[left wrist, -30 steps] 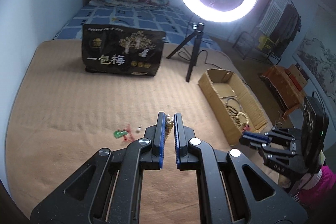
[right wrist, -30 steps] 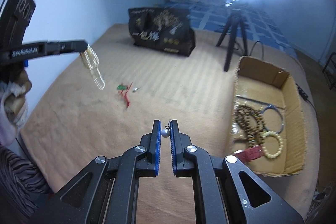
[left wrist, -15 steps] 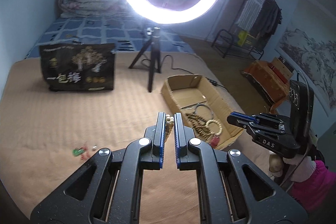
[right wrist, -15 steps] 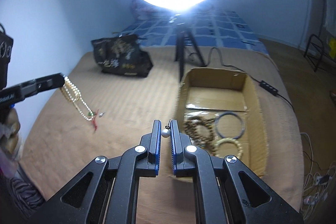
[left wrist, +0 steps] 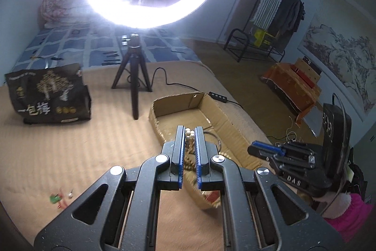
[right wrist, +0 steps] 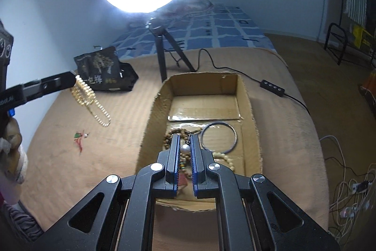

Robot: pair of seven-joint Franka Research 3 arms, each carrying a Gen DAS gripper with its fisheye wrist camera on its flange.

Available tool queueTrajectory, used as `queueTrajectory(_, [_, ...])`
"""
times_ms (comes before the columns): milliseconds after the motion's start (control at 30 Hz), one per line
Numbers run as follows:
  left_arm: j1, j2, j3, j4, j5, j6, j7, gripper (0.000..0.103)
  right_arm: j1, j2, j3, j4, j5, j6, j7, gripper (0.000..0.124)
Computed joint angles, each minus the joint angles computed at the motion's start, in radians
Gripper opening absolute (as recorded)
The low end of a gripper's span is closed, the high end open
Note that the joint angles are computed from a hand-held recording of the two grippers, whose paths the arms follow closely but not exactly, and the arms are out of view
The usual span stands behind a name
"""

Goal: Organize jewelry
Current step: 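Carry the necklace and earring over the cardboard box with both tools, then open both tools to drop the necklace and earring into the box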

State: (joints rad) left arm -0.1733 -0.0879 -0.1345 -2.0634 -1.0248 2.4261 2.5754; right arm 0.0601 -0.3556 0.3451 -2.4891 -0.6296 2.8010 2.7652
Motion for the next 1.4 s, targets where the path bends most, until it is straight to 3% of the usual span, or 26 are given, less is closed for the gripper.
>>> queueTrajectory(600, [-0.023,0.181,-0.112,0.127,0.112,0.125,-0.113,0.006,-0.019,0.016,-0.019,-0.044,0.031,0.035,-0.021,0.007])
queueTrajectory(1033, [0.002,0.228,-0.147,0.164,0.208,0.132,-0.219,0.006,-0.027,0.026,-0.018,-0.050,0.056,0.051,-0.040,0.007])
queueTrajectory(1067, [0.004,0.231,-0.146,0.168,0.217,0.120,-0.230,0.007,-0.025,0.029,-0.019,-0.047,0.058,0.049,-0.045,0.013])
queueTrajectory(1100, [0.006,0.232,-0.148,0.170,0.220,0.115,-0.233,0.013,-0.024,0.032,-0.018,-0.044,0.056,0.044,-0.046,0.029])
queueTrajectory(1133, [0.008,0.234,-0.149,0.171,0.221,0.114,-0.233,0.026,-0.028,0.034,-0.012,-0.040,0.046,0.040,-0.040,0.039])
queueTrajectory(1167, [0.011,0.230,-0.152,0.165,0.212,0.122,-0.223,0.032,-0.033,0.032,-0.005,-0.038,0.032,0.035,-0.026,0.059])
queueTrajectory(1200, [0.012,0.227,-0.154,0.160,0.202,0.130,-0.214,0.036,-0.041,0.029,0.004,-0.037,0.012,0.033,-0.006,0.069])
queueTrajectory(1400, [0.014,0.214,-0.149,0.146,0.203,0.129,-0.209,0.036,-0.015,0.043,-0.019,-0.027,0.009,0.023,-0.005,0.071])
